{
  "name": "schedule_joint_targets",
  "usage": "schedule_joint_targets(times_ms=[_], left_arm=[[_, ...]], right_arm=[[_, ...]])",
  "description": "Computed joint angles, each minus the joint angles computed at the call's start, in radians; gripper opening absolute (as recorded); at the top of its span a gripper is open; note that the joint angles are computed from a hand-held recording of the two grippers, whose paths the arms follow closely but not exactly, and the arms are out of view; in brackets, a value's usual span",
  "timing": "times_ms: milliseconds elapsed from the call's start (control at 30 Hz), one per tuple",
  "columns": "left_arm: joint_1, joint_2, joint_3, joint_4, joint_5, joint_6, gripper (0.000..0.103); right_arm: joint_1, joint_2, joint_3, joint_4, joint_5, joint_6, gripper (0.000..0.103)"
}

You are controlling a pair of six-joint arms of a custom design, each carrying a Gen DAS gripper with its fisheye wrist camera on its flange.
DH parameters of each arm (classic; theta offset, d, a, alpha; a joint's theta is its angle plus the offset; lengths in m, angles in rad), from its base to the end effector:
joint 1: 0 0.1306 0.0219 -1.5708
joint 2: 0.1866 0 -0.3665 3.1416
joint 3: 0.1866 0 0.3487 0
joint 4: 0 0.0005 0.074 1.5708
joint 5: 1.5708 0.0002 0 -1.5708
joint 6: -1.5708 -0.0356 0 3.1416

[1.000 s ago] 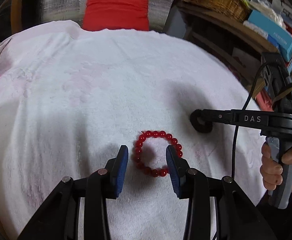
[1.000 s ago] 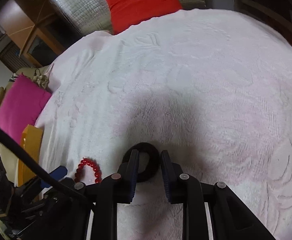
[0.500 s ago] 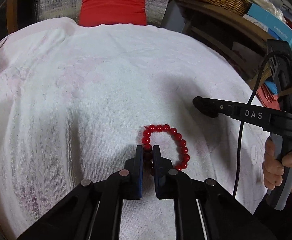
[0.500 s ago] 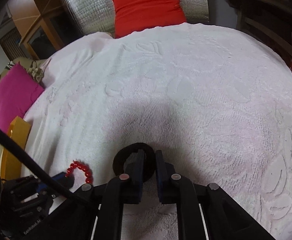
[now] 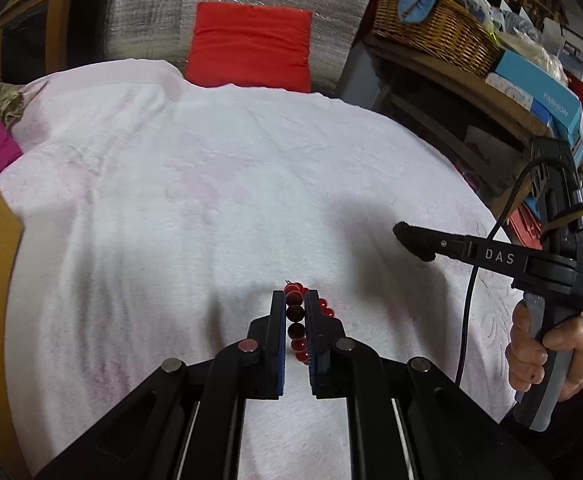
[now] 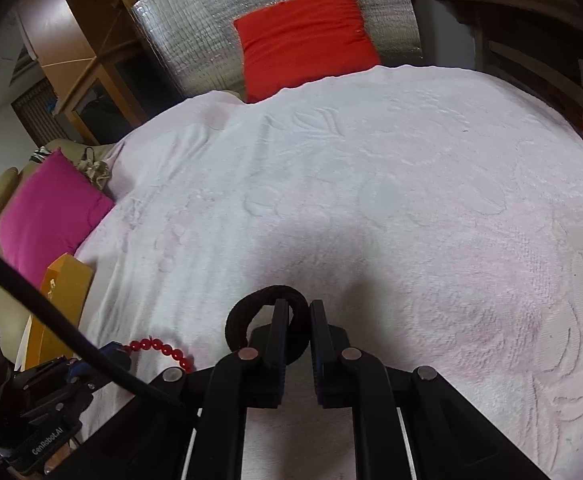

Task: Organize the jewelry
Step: 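Carry the red bracelet and black hair tie toward the orange box with both tools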

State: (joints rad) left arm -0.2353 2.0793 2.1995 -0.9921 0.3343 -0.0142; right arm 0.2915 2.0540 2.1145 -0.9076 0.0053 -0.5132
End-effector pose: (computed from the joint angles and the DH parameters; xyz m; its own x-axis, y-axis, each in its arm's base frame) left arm 0.6506 -0.1685 0.3714 -0.7383 0.1908 -0.6469 0.4361 0.8668 -0.2420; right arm 0.6419 0.1919 0.3567 -0.7647 0.2831 -0.5788 0.1050 0.9410 0.3216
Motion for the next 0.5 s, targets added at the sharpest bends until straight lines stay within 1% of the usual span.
schedule_joint_targets(times_ms=[67,167,267,500], left_arm=[[0.009,-0.009,-0.014,0.014,0.003,0.002,0.009],[0.015,-0.017,-0.028,0.024,-0.008,0.004,0.009],[0.020,-0.025,-0.041,0.028,-0.014,0.007,0.009],[0.020,-0.064,-0.095,0.076,-0.049,-0.006,0.009]], right_arm=[[0.003,-0.004,-0.008,0.014,-0.018,-0.005,0.011],[0.013,-0.007,-0.013,0.024,-0.016,0.001,0.011],[0.021,-0.001,-0.004,0.017,-0.011,0.002,0.011],[0.030,0.009,0.007,0.008,0.009,0.004,0.011]])
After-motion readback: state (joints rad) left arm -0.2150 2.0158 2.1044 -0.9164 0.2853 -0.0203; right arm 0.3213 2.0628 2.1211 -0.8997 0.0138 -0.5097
